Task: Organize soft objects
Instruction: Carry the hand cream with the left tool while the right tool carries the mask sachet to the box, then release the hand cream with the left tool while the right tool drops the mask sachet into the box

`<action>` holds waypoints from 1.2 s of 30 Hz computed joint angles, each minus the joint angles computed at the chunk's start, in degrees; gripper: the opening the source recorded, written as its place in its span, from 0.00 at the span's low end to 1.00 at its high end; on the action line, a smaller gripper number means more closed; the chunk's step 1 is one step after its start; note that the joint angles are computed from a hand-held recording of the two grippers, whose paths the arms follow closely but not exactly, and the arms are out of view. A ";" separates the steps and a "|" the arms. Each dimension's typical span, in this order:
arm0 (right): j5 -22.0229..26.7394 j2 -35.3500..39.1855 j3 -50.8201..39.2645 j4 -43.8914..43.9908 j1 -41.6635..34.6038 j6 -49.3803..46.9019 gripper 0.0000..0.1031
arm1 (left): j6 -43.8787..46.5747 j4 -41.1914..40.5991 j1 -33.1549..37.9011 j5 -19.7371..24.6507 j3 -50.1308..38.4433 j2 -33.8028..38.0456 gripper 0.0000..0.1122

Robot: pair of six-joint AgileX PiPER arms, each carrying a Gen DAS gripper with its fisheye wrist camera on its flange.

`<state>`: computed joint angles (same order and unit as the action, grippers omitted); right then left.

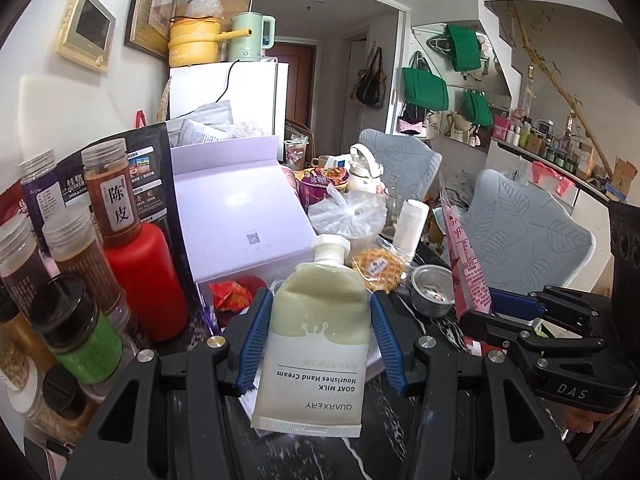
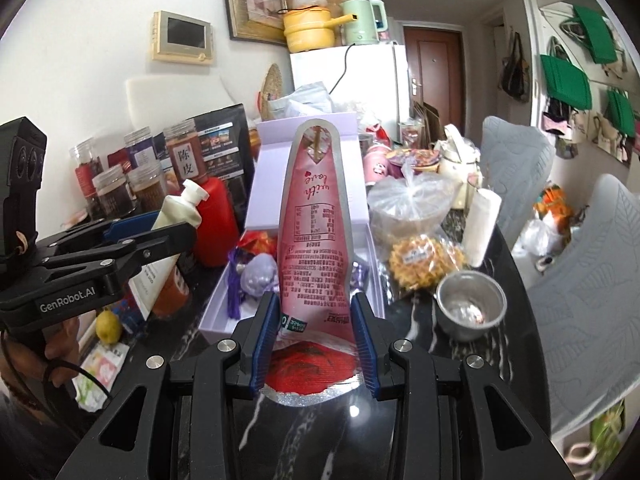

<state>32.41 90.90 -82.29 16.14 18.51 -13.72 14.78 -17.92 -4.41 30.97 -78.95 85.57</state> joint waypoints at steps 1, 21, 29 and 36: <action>0.27 0.73 -0.96 0.36 -0.21 -0.60 0.36 | -0.20 -0.02 0.20 -0.09 -1.01 1.00 0.44; 8.47 22.44 -26.33 1.65 -0.25 -3.75 0.37 | -4.68 5.90 1.45 2.10 -15.41 17.50 0.44; 9.99 27.29 -31.14 0.37 -0.35 -2.70 0.40 | -3.80 5.23 1.86 2.78 -17.10 20.63 0.44; 12.24 30.70 -35.61 -1.71 -0.24 -0.29 0.40 | -13.37 17.85 -0.46 6.67 -22.47 24.48 0.55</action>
<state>44.65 121.60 -117.90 14.43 18.27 -14.00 1.40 -0.08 -4.87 37.65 -101.42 110.05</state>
